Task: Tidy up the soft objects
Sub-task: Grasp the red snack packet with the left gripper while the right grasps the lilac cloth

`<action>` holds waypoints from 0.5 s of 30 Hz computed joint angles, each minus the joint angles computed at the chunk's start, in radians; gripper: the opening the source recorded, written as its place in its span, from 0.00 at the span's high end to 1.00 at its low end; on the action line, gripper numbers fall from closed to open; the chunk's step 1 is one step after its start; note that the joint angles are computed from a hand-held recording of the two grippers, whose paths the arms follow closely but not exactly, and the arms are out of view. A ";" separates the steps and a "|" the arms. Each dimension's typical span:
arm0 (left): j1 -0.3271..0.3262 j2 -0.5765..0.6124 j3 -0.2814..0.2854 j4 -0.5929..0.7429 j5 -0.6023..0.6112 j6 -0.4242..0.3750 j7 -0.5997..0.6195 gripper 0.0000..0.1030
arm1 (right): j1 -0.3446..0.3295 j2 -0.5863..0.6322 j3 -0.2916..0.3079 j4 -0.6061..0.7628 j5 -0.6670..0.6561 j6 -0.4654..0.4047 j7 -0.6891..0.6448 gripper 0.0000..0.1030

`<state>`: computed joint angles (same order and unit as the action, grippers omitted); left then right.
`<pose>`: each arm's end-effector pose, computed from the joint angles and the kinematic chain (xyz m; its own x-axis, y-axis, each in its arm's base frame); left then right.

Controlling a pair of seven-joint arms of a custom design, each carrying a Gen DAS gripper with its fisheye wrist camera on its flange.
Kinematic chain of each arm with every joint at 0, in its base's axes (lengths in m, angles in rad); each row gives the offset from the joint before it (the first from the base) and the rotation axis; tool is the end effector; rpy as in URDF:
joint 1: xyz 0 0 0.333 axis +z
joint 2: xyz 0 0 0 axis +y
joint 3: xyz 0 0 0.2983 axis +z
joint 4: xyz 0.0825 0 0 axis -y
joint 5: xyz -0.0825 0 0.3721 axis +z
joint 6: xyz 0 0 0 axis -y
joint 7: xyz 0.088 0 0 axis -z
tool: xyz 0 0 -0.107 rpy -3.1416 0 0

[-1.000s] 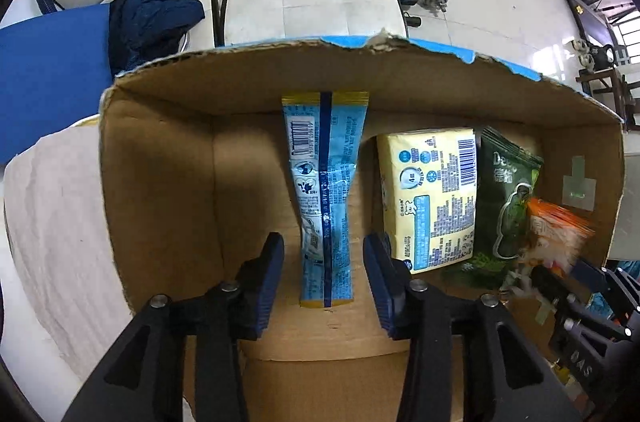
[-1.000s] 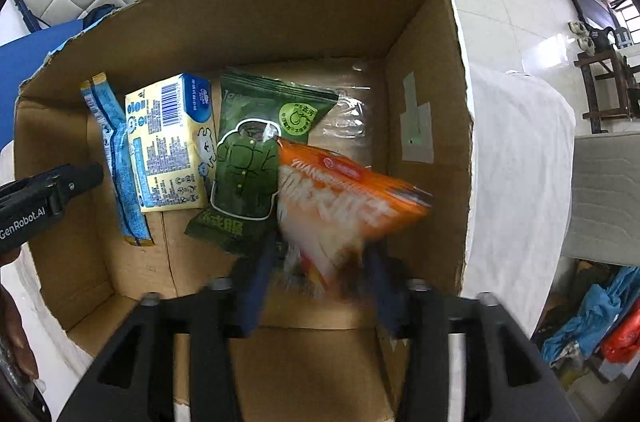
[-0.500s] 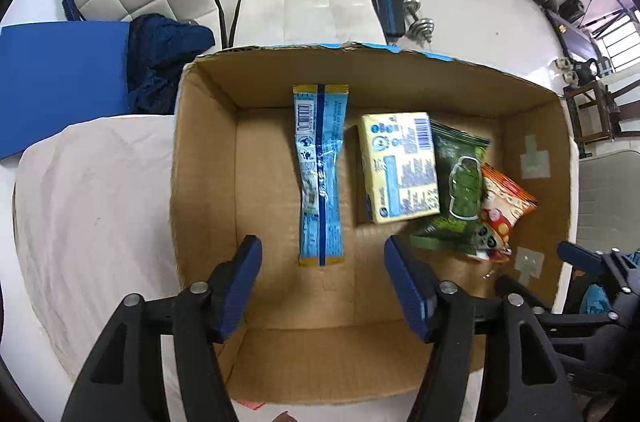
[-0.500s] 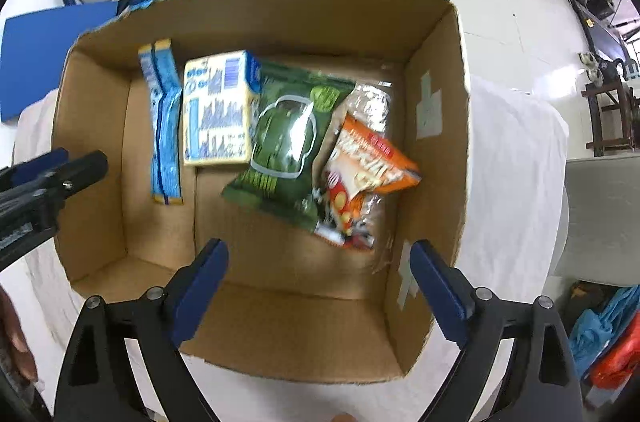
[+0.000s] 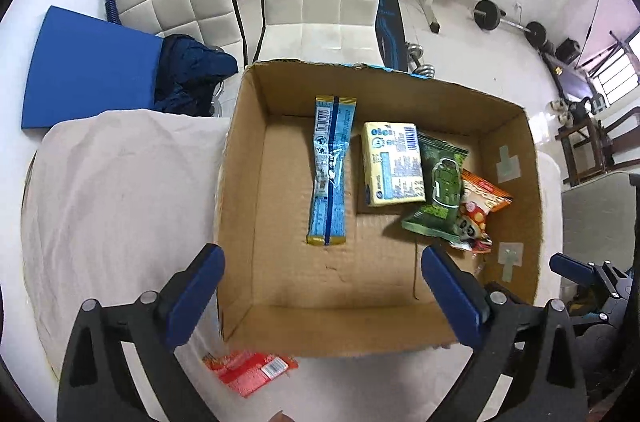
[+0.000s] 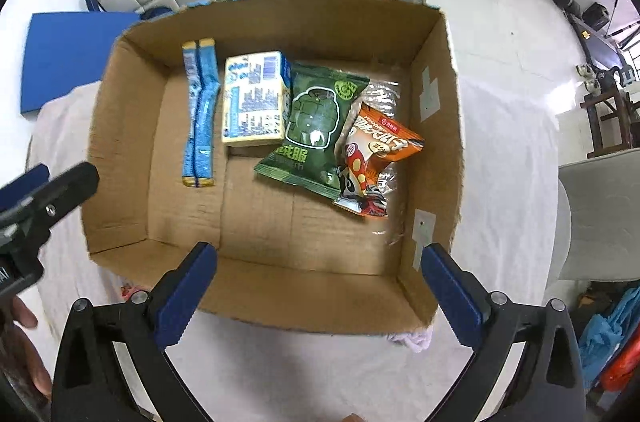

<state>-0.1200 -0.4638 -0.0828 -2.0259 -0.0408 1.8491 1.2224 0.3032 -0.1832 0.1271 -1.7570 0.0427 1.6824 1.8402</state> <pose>0.4160 -0.0968 0.6439 0.1399 -0.9851 0.0998 -0.9510 -0.1617 -0.2635 0.4491 0.2169 0.6251 0.1590 -0.9861 -0.0474 -0.9832 -0.1539 -0.0978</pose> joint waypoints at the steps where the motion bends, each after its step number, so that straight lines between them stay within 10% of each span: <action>1: -0.001 -0.018 -0.003 -0.007 -0.001 -0.002 -0.006 0.02 | 0.001 -0.015 0.001 -0.006 -0.001 0.002 0.003 0.00; 15: -0.057 -0.213 -0.043 -0.040 0.064 -0.023 -0.086 0.02 | -0.021 -0.248 0.028 -0.101 0.024 -0.001 0.019 0.00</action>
